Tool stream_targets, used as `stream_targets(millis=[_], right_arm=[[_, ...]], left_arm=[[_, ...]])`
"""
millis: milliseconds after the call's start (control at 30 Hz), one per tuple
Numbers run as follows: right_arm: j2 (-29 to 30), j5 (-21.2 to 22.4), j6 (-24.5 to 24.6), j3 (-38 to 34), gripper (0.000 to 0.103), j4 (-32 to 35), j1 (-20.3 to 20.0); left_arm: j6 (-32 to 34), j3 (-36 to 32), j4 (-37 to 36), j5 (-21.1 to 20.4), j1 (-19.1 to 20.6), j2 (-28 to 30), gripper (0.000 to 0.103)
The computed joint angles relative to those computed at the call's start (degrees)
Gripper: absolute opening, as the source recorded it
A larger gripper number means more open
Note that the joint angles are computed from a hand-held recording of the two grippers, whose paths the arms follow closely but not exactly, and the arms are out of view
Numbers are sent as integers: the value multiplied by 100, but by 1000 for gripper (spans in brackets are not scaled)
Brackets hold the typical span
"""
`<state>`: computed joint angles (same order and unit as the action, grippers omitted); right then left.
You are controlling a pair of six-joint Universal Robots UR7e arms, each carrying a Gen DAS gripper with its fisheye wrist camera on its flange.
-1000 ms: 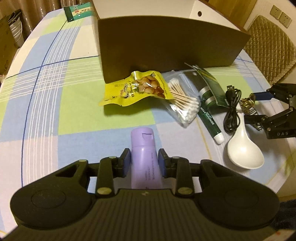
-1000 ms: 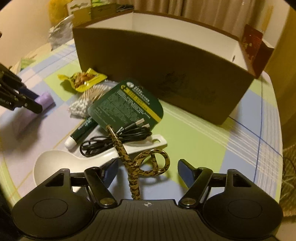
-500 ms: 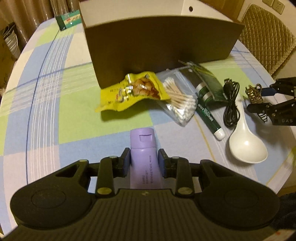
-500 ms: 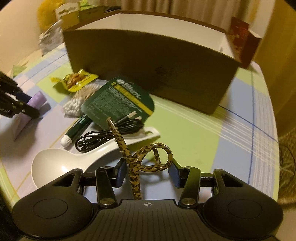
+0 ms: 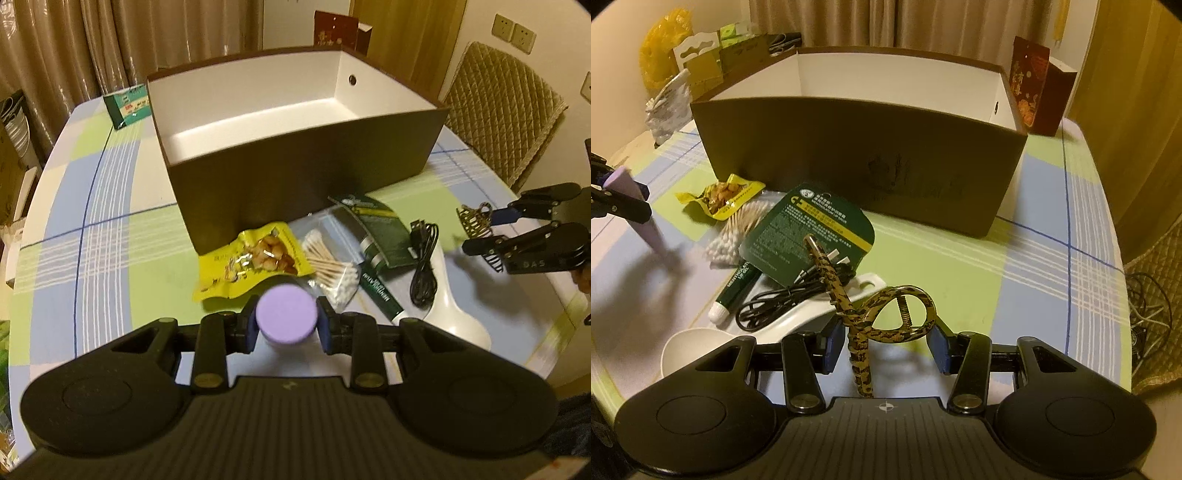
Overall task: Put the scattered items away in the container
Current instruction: 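Lift the purple tube and leopard clip over the box with both grippers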
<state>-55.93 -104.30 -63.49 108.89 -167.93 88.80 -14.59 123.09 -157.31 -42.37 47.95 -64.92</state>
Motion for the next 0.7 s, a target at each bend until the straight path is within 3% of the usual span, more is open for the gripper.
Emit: stream_targets(millis=[700], right_arm=[[-257,440,611,-259,46,510,237]], left_arm=[[378,-117,-433,258,-323,-197,26]])
